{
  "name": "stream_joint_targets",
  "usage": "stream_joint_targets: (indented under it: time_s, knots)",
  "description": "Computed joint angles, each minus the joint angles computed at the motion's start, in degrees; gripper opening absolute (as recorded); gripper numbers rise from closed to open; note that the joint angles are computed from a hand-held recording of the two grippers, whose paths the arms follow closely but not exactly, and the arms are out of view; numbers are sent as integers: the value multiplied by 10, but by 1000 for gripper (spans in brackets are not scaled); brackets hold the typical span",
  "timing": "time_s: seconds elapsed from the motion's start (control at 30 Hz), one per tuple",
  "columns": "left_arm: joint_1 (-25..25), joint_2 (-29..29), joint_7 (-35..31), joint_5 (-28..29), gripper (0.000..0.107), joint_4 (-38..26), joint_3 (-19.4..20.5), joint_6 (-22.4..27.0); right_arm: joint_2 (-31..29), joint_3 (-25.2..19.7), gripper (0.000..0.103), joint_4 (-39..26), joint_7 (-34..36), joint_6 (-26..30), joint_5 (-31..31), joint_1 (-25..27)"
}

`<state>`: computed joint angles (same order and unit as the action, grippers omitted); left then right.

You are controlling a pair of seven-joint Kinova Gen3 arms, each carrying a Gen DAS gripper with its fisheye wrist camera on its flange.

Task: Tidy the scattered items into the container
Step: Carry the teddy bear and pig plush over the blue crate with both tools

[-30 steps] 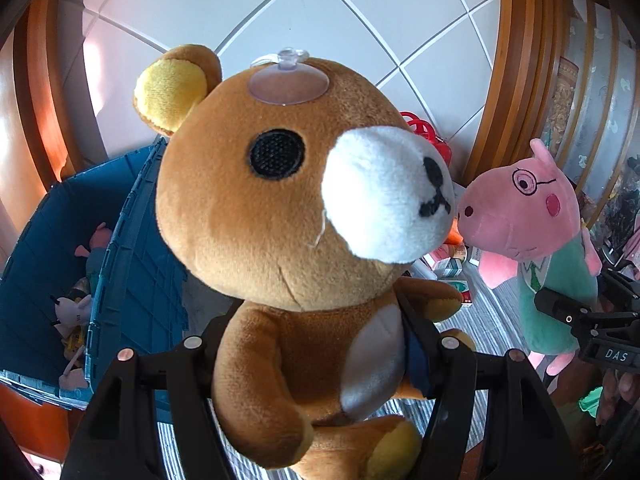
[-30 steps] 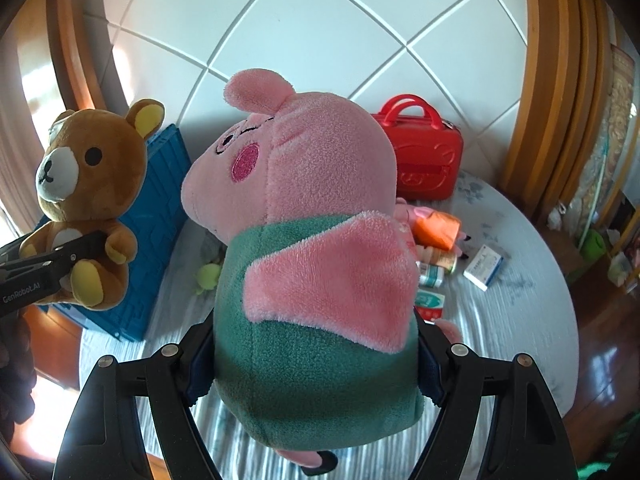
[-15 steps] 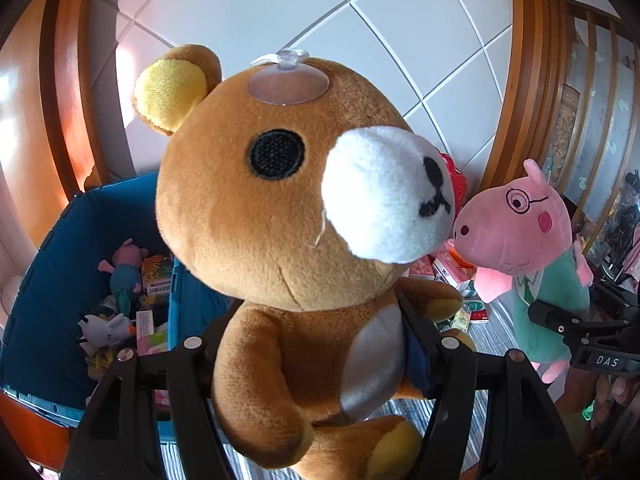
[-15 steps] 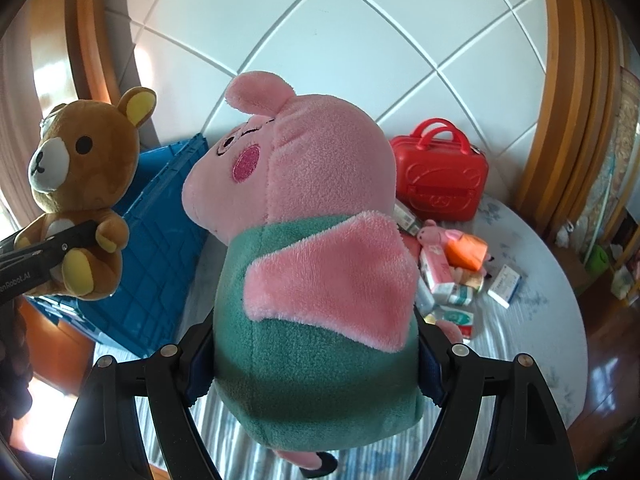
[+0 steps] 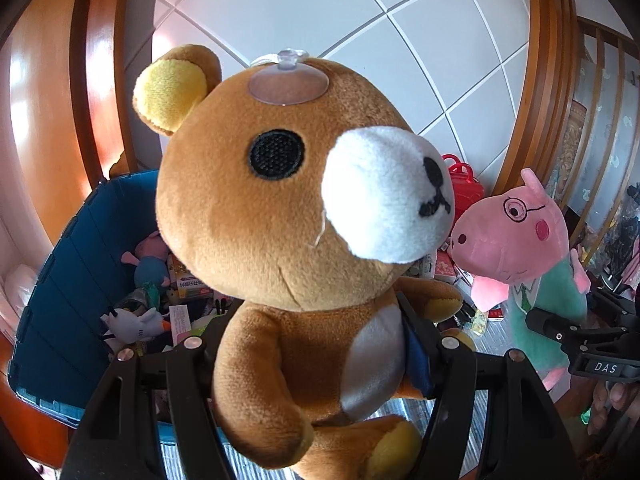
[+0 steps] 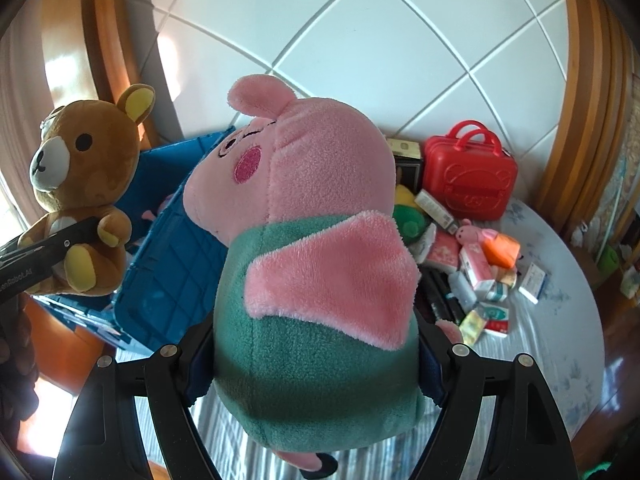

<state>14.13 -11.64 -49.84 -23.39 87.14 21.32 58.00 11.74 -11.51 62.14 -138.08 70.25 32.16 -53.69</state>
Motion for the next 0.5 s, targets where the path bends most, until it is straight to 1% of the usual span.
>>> stream_joint_targets:
  time_s: [0.2, 0.37, 0.5]
  knots:
    - [-17, -52, -66, 55, 66, 38, -55, -13, 39, 4, 80, -48, -11, 18, 20, -46]
    - [-43, -88, -118, 101, 66, 62, -93, -22, 84, 24, 80, -127, 10, 39, 32, -98]
    - [-66, -111, -152, 130, 66, 78, -117, -30, 124, 49, 80, -201, 48, 55, 31, -135]
